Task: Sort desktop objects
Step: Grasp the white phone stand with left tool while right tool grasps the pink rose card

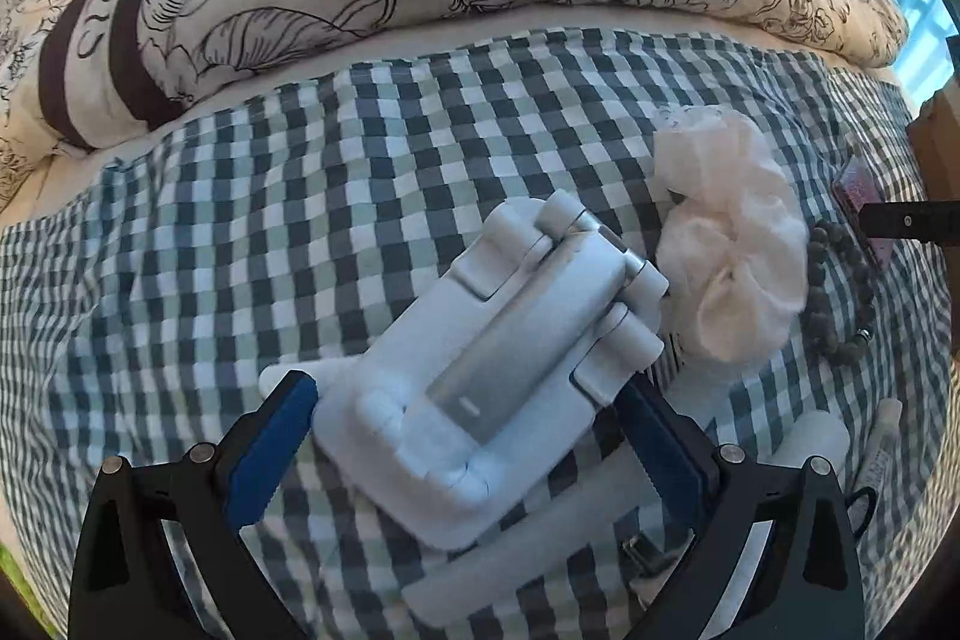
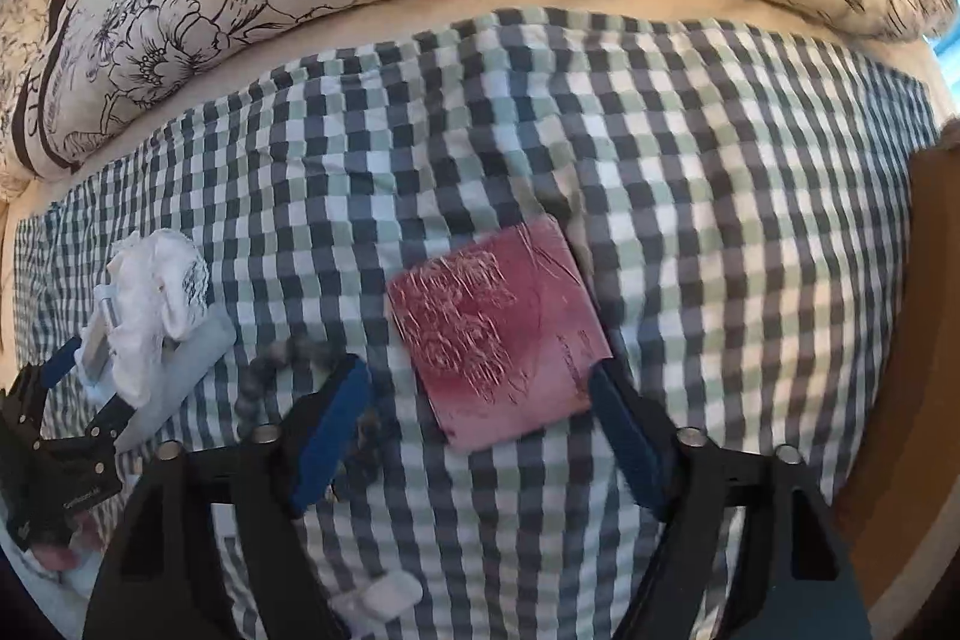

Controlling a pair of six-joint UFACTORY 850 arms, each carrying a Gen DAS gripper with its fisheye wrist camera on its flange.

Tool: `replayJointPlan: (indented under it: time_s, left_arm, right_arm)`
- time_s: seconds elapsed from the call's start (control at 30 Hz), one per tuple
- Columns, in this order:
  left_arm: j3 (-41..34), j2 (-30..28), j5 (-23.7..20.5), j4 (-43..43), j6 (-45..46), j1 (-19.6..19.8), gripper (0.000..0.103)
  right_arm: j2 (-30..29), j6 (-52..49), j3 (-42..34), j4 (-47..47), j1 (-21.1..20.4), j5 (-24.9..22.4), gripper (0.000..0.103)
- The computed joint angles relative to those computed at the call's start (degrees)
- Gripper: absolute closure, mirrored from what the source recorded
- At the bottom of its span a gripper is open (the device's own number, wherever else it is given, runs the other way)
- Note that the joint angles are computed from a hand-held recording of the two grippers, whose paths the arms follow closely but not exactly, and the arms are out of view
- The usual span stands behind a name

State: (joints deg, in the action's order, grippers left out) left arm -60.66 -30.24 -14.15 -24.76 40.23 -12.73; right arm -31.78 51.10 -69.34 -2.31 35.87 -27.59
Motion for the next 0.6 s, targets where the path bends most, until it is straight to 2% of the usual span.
replayJointPlan:
  time_s: [0.17, 0.23, 0.37, 0.43, 0.47, 0.53, 0.6]
  left_arm:
    - [-0.9, -1.0, 0.3, -9.8, 10.3, 0.3, 0.000]
    - [-2.3, -2.0, -1.5, -11.1, 11.5, 0.6, 0.000]
    - [-3.1, -2.7, -3.3, -14.2, 14.7, 1.1, 0.000]
    - [-3.6, -3.0, -4.3, -13.0, 13.6, 1.2, 0.000]
    - [-3.7, -3.0, -4.7, -12.9, 13.7, 1.2, 0.001]
    - [-3.8, -2.8, -4.7, -16.6, 18.7, 1.1, 0.020]
    - [-2.4, -1.4, -2.7, -16.4, 19.7, 0.2, 0.026]
  right_arm:
    - [-3.9, 3.5, -4.8, -7.2, 0.9, -5.2, 0.013]
    - [-5.6, 1.5, -6.0, -5.5, 0.4, -6.9, 0.013]
    - [-5.3, 1.0, -4.7, -3.4, -0.5, -4.3, 0.011]
    - [-5.0, 1.5, -4.4, -4.1, -0.4, -4.2, 0.014]
    - [-4.6, 2.3, -4.1, -4.7, -0.3, -4.1, 0.019]
    - [-3.0, 2.9, -2.4, -4.8, -0.6, -3.4, 0.025]
    - [-1.3, 3.5, -0.9, -3.7, -0.7, -1.8, 0.027]
